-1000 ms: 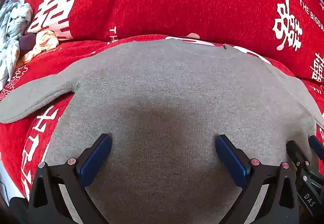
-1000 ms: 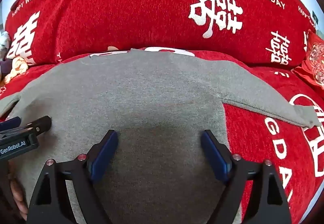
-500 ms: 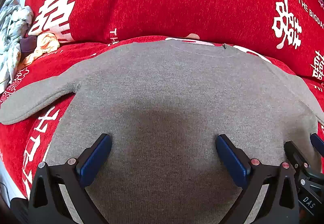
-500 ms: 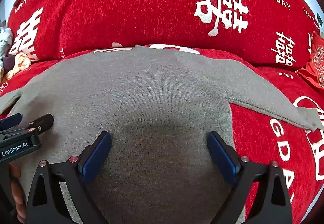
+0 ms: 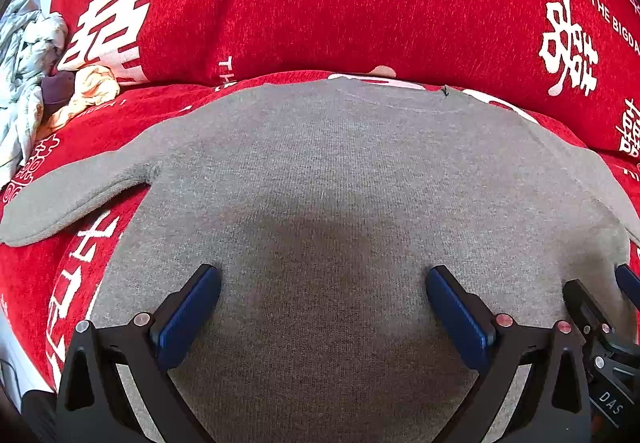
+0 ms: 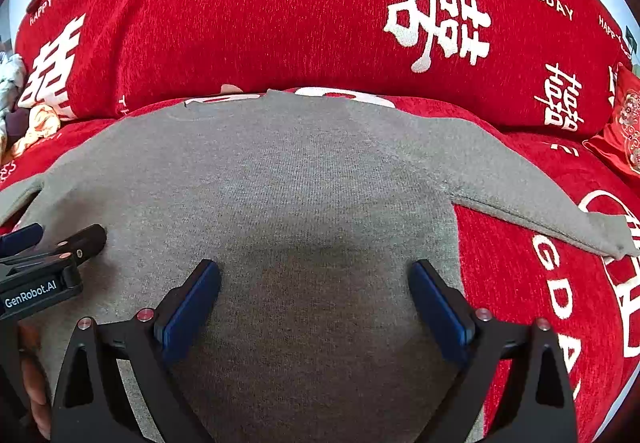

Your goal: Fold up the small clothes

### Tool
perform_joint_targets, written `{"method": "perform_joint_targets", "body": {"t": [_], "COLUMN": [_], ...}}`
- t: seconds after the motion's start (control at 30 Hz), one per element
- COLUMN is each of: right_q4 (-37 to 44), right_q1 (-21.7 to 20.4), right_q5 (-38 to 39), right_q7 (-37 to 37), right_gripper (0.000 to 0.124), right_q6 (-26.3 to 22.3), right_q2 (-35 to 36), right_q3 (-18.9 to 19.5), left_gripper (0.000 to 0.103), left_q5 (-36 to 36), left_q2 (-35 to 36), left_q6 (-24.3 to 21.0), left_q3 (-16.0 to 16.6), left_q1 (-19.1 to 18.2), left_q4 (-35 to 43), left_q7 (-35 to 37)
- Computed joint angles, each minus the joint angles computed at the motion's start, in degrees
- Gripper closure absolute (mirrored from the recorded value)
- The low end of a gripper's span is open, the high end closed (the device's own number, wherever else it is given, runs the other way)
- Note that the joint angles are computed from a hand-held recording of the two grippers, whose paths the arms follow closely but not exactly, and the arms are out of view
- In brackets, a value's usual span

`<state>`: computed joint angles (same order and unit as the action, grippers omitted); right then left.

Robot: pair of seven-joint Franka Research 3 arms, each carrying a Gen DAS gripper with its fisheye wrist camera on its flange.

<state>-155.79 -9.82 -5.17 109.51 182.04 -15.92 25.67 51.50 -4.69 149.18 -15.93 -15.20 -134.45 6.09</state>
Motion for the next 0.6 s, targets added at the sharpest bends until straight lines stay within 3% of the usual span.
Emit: {"method": "perform_joint_targets", "body": {"t": [0.13,0.23,0.33,0.6], "right_q4": [-0.09,0.26,0.44,0.46], "right_q1": [1.09,-4.19,0.15,2.83], "right_q5": [0.87,-1.34,-0.67,-0.87], "right_q7": [-0.56,2.24,0.97,0.90], "right_gripper": [0.027,0.024,0.024,0.024], "right_q6": [0.35,-1.09,-1.15,-1.64], "right_q2": [0.16,-0.99,-0.11,-0.13], "right_q3": [-1.10,4.21,-0.47,-3.27], "left_gripper": [0.000,0.000,0.000,0.000], "left_q5": [0.24,0.18,0.06,-0.21], "left_q2": [-0.36,-0.42,-0.40,-0.53], "left_q6": [0.27,0.26,0.17,-0.38], "left_q3": [0.03,-0.03,-0.07,-0.19], "left_q1": [0.06,0.12,0.13,0.02], "left_q4": [-0.44,-0.48,-0.41,-0.34], "left_q7": [-0.24,-0.22,-0.11,-0.21]}}
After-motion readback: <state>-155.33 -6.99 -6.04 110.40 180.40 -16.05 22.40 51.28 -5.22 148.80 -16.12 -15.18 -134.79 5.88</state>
